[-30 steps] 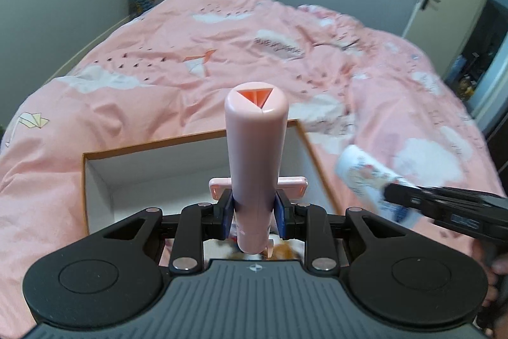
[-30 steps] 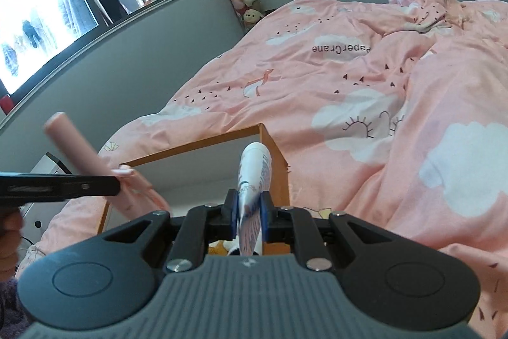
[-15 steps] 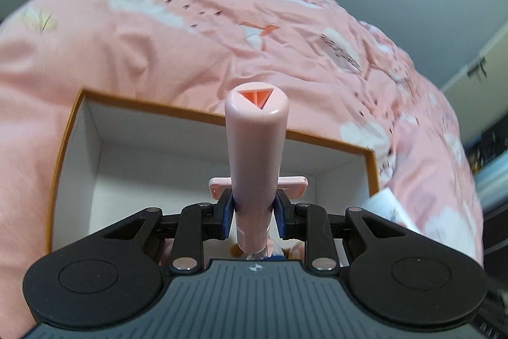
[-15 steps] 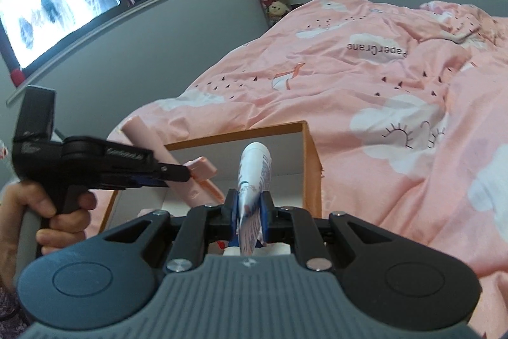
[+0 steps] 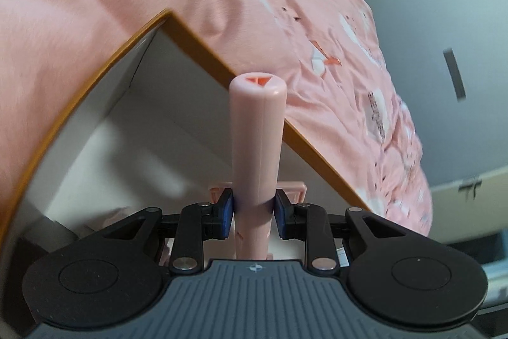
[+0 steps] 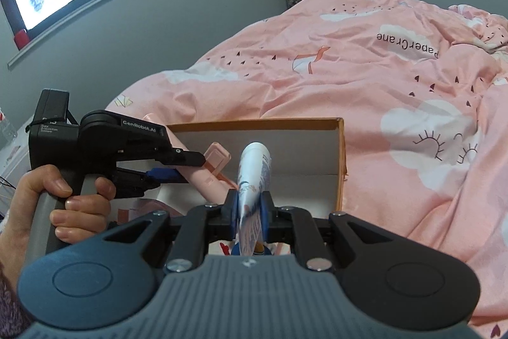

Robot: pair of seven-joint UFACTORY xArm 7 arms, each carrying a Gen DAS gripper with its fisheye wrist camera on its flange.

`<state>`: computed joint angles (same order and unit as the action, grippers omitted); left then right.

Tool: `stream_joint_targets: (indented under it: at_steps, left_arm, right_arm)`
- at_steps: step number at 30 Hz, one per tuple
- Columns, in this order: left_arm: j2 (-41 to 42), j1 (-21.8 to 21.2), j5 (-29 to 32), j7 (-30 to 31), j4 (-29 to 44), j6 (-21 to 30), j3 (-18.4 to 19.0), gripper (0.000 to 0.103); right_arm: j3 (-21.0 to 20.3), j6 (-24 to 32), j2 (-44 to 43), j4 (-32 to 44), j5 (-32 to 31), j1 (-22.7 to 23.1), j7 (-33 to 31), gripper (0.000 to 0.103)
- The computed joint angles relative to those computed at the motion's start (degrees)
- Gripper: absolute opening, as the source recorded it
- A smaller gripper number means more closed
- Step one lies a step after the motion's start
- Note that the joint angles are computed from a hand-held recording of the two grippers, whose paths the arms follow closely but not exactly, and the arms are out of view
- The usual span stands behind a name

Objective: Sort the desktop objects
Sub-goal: 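Lower the pink stick into the box and open the left tool while the right tool lowers the lotion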

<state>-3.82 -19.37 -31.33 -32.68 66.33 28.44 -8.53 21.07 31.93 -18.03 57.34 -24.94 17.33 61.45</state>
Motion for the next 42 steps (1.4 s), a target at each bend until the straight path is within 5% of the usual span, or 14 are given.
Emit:
stream_joint_targets:
  at_steps: [3, 11, 16, 30, 36, 42]
  left_arm:
    - [-0.6, -0.1, -2.5, -2.6, -2.0, -3.4, -0.1, 0.03]
    - [0.4, 0.9, 15.9, -17.5, -0.3, -1.3, -1.5, 0.03]
    - [1.2, 0.5, 18.9, -19.9, 1.1, 0.0, -1.3, 0.031]
    - [0.8, 0.4, 13.5, -15.9, 1.7, 2.0, -0.6, 0.033]
    - [-0.2, 0.4, 11.5, -13.0, 1.4, 2.8, -0.4, 0.051]
    - [-1.4, 0.6, 10.1, -10.4, 0.7, 3.8, 0.1, 0.051]
  right_arm:
    - [-0.6, 0.5, 1.9, 1.4, 0.4, 0.4, -1.9, 0.015]
    - [-2.2, 1.3, 6.3, 4.6, -0.1, 1.8, -5.3, 0.015]
    - [-3.2, 1.2, 7.6, 5.4, -0.1, 2.8, -5.7, 0.015]
    - [-4.1, 1.1, 9.5, 6.6, -3.0, 3.7, -4.4, 0.015]
    - [-4.6, -0.7, 11.4, 7.1, -3.1, 4.3, -4.1, 0.015]
    - [-5.5, -4.6, 12.4, 6.7, -3.8, 4.9, -3.2, 0.015]
